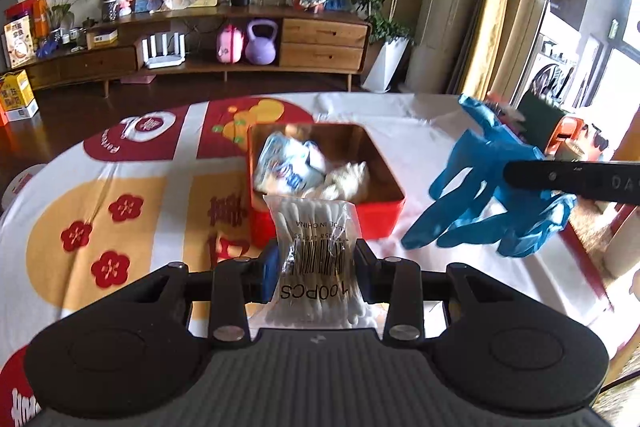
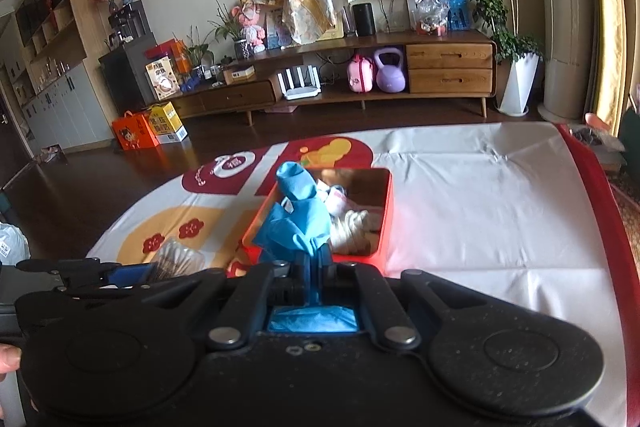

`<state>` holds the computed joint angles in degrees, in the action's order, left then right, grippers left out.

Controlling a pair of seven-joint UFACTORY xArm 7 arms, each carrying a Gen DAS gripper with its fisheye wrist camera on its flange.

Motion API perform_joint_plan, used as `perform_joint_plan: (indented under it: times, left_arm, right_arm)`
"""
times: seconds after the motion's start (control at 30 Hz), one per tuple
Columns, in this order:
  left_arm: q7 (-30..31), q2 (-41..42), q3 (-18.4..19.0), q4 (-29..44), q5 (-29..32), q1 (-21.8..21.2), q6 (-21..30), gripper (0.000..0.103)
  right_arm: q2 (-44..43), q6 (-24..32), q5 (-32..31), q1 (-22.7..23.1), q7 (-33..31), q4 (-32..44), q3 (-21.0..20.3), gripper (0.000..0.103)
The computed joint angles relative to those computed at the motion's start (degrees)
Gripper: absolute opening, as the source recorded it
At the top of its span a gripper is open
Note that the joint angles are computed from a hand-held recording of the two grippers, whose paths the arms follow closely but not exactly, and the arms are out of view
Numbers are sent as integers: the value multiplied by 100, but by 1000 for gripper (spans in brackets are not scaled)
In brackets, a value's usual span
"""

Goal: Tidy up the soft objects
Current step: 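Carry the cotton swab pack with the left gripper while the right gripper carries the blue glove into the tin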

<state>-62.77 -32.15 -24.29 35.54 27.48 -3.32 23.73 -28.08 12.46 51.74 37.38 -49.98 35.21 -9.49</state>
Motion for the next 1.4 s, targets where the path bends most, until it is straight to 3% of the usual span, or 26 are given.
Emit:
perform_joint_plan:
  times: [0.4, 0.7, 0.97, 1.17, 1.4]
  left_arm:
    - [157, 655, 111, 653, 531, 394, -294, 38]
    - [94, 1326, 310, 1142, 1089, 498, -487, 38]
    - [17, 1956, 719, 1494, 1410, 283, -556, 38]
    - [68, 2552, 1155, 1849, 1510, -37, -524, 38]
    - [83, 3261, 1673, 2308, 1584, -429, -630, 38]
  right_arm:
    - [759, -171, 221, -23, -196, 825, 185, 3]
    - [1546, -147, 333, -608, -358, 1557, 709, 4]
    - [2230, -194, 468, -1195, -389, 2083, 1195, 6]
    - [2846, -362, 106, -1611, 6, 2529, 1605, 6]
    - [3657, -612, -971, -1890, 1016, 3018, 1915, 6]
